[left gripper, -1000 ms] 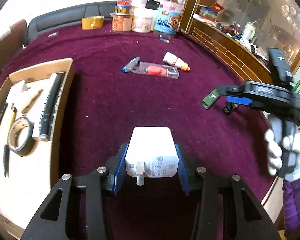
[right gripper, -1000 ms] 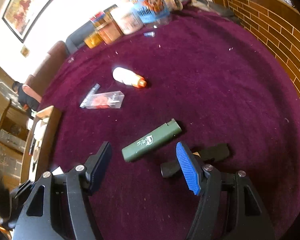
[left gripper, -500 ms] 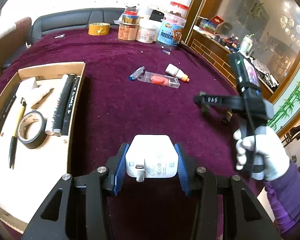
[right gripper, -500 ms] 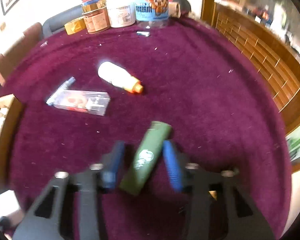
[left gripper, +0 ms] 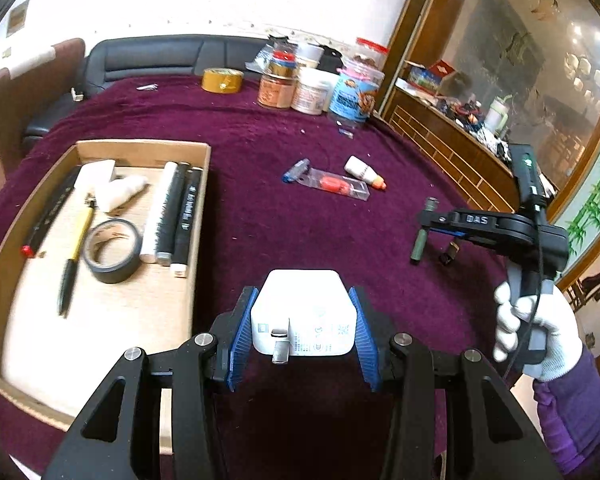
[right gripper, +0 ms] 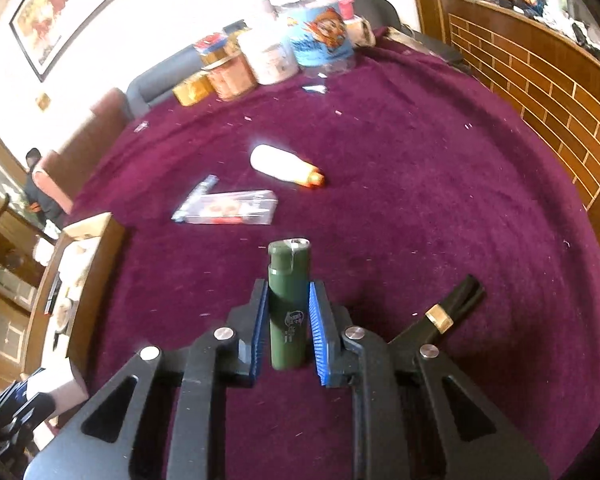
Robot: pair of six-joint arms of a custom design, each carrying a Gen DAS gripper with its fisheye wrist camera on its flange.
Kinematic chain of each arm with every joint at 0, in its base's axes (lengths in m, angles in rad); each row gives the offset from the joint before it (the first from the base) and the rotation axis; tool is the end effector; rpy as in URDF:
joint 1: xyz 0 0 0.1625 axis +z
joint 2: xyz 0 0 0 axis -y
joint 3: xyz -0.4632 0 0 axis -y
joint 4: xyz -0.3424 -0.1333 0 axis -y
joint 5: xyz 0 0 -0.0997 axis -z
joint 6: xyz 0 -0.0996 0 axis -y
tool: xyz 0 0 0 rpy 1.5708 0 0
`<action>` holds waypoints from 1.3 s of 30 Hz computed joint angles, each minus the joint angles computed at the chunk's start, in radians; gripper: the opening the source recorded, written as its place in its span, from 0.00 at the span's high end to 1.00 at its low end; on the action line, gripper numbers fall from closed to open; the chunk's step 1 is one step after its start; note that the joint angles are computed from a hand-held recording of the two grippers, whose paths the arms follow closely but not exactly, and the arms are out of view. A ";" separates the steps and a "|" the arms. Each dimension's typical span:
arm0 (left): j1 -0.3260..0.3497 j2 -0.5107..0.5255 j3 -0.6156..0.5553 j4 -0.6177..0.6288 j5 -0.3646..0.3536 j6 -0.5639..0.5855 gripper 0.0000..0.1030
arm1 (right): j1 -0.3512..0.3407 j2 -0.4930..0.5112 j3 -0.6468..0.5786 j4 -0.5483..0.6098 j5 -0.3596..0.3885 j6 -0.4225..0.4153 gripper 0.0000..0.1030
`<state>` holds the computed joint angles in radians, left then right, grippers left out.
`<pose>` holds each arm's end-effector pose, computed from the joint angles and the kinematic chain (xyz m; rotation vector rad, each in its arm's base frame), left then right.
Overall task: Organize rigid objects
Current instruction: 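Grasp the green lighter with the right tool while the left tool holds the charger, then carry the charger and lighter into the box and open both tools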
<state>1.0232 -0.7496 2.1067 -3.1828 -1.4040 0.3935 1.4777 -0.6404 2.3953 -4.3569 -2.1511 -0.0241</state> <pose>-0.1495 -0.5330 0.0736 1.3179 2.6611 -0.3985 0.0382 -0.4369 0.1454 -0.4560 -2.2251 1.2279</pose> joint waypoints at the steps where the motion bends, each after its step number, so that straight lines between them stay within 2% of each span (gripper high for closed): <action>1: 0.003 -0.007 0.005 -0.008 0.000 0.000 0.61 | 0.020 0.004 -0.005 -0.002 -0.006 -0.009 0.84; 5: 0.026 -0.033 0.005 -0.025 0.003 0.000 0.61 | 0.080 0.008 -0.037 0.020 -0.023 -0.030 0.84; 9: 0.051 -0.052 -0.003 -0.038 0.013 -0.002 0.61 | 0.120 0.003 -0.069 0.074 -0.005 -0.039 0.84; 15: 0.104 -0.067 -0.043 -0.034 0.038 -0.012 0.61 | 0.188 0.012 -0.149 0.212 0.043 -0.048 0.84; 25: 0.172 -0.034 -0.125 -0.002 0.116 -0.021 0.61 | 0.224 0.074 -0.279 0.460 0.166 -0.035 0.84; 29: 0.187 -0.026 -0.150 0.028 0.113 -0.028 0.61 | 0.223 0.100 -0.332 0.582 0.218 -0.025 0.83; 31: 0.184 -0.019 -0.150 0.017 0.126 -0.016 0.61 | 0.235 0.114 -0.356 0.599 0.203 -0.040 0.83; 33: 0.183 -0.013 -0.153 0.008 0.132 -0.008 0.60 | 0.231 0.117 -0.375 0.647 0.231 -0.027 0.83; 36: 0.188 -0.009 -0.166 0.030 0.130 -0.020 0.60 | 0.237 0.138 -0.421 0.706 0.209 -0.030 0.83; 39: 0.194 0.008 -0.185 0.043 0.171 -0.030 0.59 | 0.239 0.154 -0.465 0.758 0.191 -0.023 0.83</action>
<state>1.2168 -0.7413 1.9213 -3.1398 -1.2332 0.3632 1.7165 -0.4863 1.9304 -3.5993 -1.9597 -0.0470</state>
